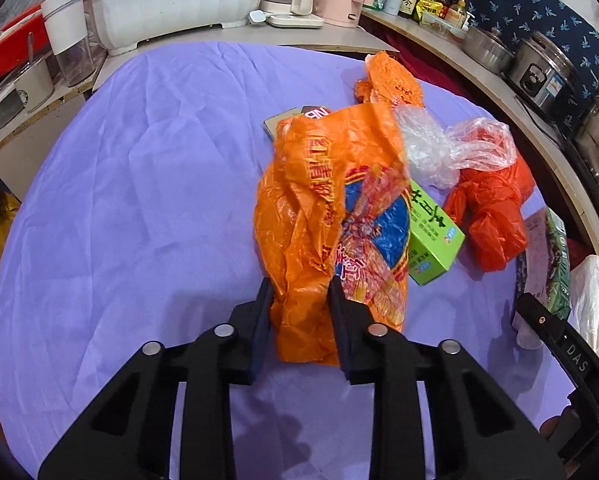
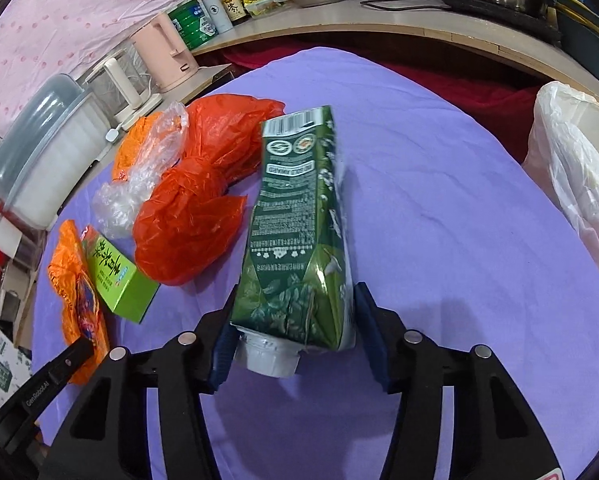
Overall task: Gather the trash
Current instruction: 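Grasp the green drink carton with the right tool while the left tool grasps the orange snack bag, then lift the carton and snack bag with both tools and carry them over the bin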
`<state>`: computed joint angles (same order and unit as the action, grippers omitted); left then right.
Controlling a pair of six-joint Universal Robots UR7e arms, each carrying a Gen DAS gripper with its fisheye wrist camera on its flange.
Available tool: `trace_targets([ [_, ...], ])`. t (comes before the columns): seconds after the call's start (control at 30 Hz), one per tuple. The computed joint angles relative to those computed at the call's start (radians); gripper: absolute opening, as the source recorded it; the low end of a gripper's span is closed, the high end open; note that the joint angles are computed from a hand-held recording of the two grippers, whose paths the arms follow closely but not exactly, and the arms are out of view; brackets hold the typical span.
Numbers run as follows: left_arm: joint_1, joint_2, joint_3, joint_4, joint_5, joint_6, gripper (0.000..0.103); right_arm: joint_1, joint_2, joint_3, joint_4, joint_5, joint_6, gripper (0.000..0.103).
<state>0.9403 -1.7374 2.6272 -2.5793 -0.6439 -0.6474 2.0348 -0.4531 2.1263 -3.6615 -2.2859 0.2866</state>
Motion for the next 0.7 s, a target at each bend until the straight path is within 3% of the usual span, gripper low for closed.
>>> trace_targets([
  [0.37, -0.196, -0.146, 0.044, 0.258, -0.006, -0.175, 0.019, 0.011, -0.078, 0.153, -0.129, 0.008, -0.037, 0.048],
  [0.7, -0.412, -0.178, 0.051, 0.452, -0.026, -0.349, 0.019, 0.032, -0.156, 0.277, -0.233, -0.009, -0.047, 0.047],
])
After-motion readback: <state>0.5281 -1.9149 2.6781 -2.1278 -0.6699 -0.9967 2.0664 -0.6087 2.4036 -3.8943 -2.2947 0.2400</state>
